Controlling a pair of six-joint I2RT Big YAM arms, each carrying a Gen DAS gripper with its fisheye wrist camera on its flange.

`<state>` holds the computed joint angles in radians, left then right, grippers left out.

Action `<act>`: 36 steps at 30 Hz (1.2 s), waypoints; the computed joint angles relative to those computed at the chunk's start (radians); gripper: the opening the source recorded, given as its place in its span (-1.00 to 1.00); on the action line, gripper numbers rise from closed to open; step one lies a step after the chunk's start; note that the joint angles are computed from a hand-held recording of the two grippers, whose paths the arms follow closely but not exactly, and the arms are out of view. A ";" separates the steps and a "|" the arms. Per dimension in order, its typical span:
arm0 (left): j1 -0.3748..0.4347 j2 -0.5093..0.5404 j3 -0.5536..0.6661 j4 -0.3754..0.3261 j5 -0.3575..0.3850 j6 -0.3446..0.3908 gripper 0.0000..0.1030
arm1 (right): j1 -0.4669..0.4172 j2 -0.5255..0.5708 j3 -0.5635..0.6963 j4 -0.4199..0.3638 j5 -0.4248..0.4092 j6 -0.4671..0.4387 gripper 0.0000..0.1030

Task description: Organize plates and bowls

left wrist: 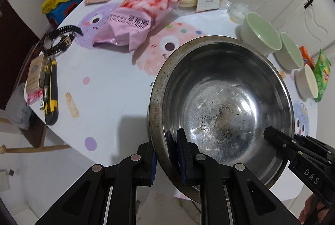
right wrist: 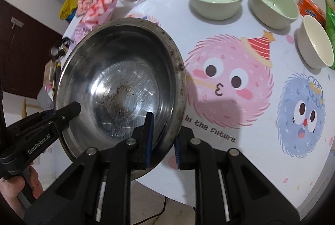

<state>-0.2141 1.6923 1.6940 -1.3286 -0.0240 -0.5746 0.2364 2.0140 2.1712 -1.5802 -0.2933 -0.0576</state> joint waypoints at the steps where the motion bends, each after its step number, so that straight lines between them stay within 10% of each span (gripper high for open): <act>1: 0.001 0.002 -0.003 -0.001 0.000 0.002 -0.67 | 0.004 0.000 -0.003 0.000 0.005 -0.001 -0.61; 27: 0.009 0.033 -0.006 -0.048 -0.011 0.014 -0.59 | 0.042 0.043 0.040 -0.075 0.066 -0.062 -0.46; 30: 0.012 0.030 -0.016 -0.049 -0.005 0.006 -0.46 | 0.042 0.041 0.046 -0.081 0.063 -0.070 -0.22; 32: 0.012 0.026 -0.022 -0.047 -0.003 0.001 -0.37 | 0.044 0.032 0.041 -0.071 0.084 -0.081 0.42; 36: 0.007 0.023 -0.021 -0.051 -0.031 0.006 0.02 | 0.038 0.029 0.043 -0.065 0.091 -0.086 0.48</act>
<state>-0.2074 1.7152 1.6729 -1.3794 -0.0554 -0.5686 0.2749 2.0427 2.2144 -1.6455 -0.2021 -0.1440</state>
